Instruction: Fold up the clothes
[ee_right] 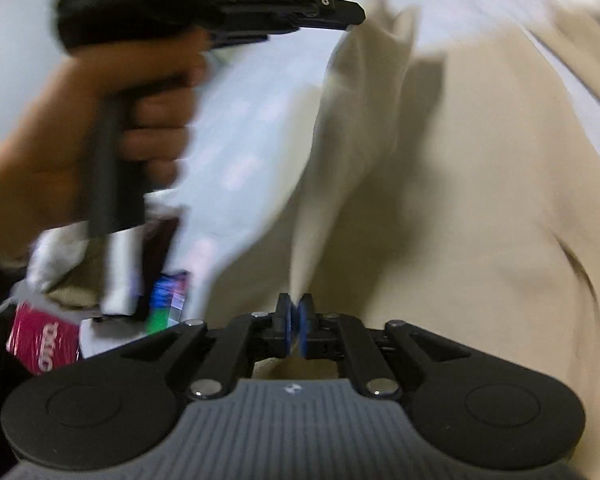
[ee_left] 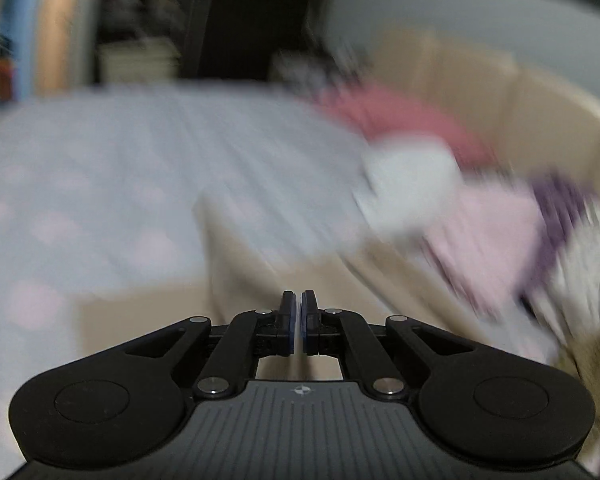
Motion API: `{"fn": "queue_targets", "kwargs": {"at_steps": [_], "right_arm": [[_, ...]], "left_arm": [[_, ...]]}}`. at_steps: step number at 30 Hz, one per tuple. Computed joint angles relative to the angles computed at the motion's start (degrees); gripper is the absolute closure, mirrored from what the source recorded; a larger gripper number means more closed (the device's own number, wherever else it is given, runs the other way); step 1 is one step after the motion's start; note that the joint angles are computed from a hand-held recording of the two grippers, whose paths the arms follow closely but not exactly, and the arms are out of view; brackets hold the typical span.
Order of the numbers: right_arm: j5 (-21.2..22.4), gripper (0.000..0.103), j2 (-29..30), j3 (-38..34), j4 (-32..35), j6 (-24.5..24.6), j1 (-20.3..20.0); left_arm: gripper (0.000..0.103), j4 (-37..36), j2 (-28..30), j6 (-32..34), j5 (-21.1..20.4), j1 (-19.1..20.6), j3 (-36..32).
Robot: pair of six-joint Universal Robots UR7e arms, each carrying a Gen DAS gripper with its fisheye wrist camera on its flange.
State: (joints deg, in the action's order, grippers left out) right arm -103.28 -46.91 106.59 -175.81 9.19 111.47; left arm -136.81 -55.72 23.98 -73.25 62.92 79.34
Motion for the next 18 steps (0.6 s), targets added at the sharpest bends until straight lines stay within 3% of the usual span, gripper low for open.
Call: {"fn": "queue_targets", "kwargs": {"at_steps": [3,4,5,7,9,12,16,18], "right_arm": [[-0.73,0.092,-1.54,1.53,2.30,3.34,-0.96],[-0.53,0.084,-1.91,1.92,1.84,3.24,-0.99],[-0.33,0.066,-2.27,2.30,1.38,3.15,-1.03],[0.45,0.057,-2.79,3.07,-0.28,2.75,-1.04],[1.53,0.056,-3.07,3.11,0.05,1.48,-0.95],[2.97,0.056,-2.94,2.30,2.38,-2.34,-0.20],[6.44,0.055,-1.71,-0.29,10.86,-10.15,1.81],[8.64,0.054,-0.81,-1.28,14.99,-11.70,2.35]], "left_arm": [[0.102,0.31,0.87,1.08,4.82,-2.14,2.92],[0.096,-1.00,0.64,2.87,4.28,-2.29,3.66],[0.087,-2.14,0.30,4.61,3.75,-2.20,4.01],[0.075,-3.90,-0.34,7.11,3.42,-1.68,4.02],[0.071,-3.09,-1.06,6.98,3.16,-0.30,2.81],[0.071,4.10,-2.17,5.08,2.00,2.34,-0.57],[0.071,15.37,-3.76,5.80,-0.21,5.92,-4.93],[0.071,21.34,-4.82,7.25,-3.63,7.82,-6.76]]}}
